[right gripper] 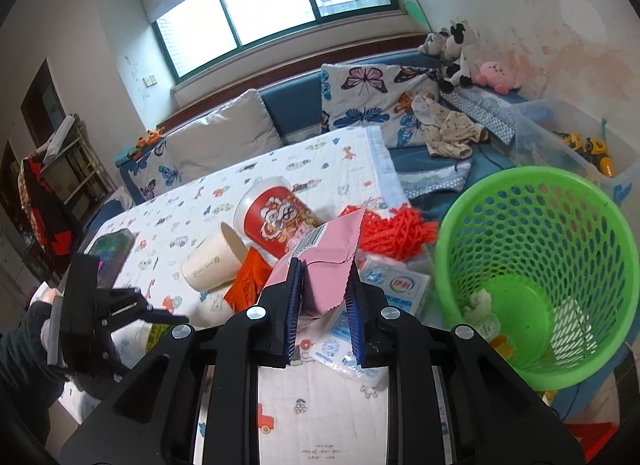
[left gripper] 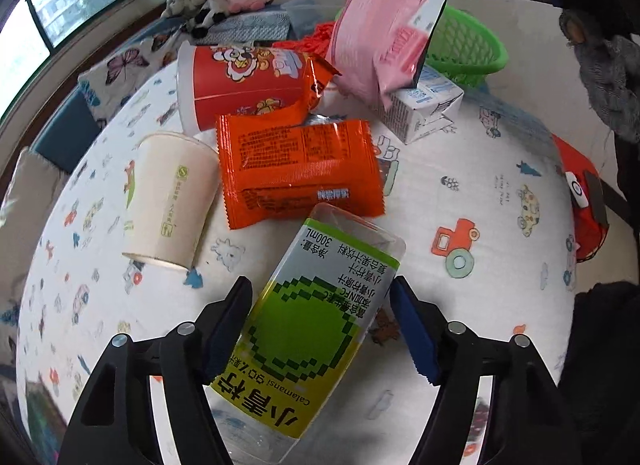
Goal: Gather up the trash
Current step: 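Grasp the pink wrapper with the right gripper while the left grasps the yellow-green bottle, then drop the pink wrapper into the basket with the right gripper while the left carries the bottle there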
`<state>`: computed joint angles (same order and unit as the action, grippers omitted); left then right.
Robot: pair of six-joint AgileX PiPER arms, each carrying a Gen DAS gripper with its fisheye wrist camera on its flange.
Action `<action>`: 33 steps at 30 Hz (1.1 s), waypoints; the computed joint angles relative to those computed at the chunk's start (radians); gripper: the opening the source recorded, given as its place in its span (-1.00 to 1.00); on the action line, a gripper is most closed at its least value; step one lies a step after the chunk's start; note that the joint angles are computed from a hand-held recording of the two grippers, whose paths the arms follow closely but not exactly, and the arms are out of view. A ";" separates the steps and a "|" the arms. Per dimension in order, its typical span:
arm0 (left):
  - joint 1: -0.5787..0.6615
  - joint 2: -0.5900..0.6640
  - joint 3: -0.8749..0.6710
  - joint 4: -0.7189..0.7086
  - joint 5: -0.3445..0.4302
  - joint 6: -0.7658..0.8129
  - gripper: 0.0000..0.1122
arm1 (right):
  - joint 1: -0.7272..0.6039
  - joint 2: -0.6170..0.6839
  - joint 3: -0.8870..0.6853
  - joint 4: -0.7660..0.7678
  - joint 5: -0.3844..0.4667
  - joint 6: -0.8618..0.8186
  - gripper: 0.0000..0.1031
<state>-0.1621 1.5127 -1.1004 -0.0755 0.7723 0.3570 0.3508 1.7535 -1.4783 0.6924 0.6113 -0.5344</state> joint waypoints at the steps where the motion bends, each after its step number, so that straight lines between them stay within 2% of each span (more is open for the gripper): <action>1: 0.004 0.001 -0.007 -0.029 0.015 0.017 0.17 | -0.002 -0.002 -0.001 -0.001 0.000 0.001 -0.58; 7: -0.011 0.003 0.006 -0.034 -0.019 -0.015 0.13 | -0.038 -0.022 0.002 0.032 0.010 -0.022 -0.58; 11: -0.049 -0.033 0.051 0.044 -0.069 -0.126 0.09 | -0.064 -0.039 0.003 0.031 0.010 -0.029 -0.58; 16: -0.059 -0.090 0.083 0.020 -0.095 -0.205 0.05 | -0.112 -0.052 0.004 0.031 0.000 -0.039 -0.58; 21: -0.068 -0.117 0.080 -0.033 -0.085 -0.268 0.04 | -0.162 -0.039 -0.015 -0.015 -0.008 -0.020 -0.58; 24: -0.089 -0.115 0.054 -0.017 -0.077 -0.320 0.03 | -0.182 -0.030 -0.023 -0.076 -0.029 0.003 -0.58; 33: -0.157 -0.042 -0.108 -0.002 -0.052 -0.413 0.01 | -0.255 0.069 -0.099 -0.232 -0.045 0.076 -0.57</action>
<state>-0.3189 1.4712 -1.2084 -0.0772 0.7204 -0.0564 0.0963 1.8226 -1.5771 0.4609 0.5659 -0.4580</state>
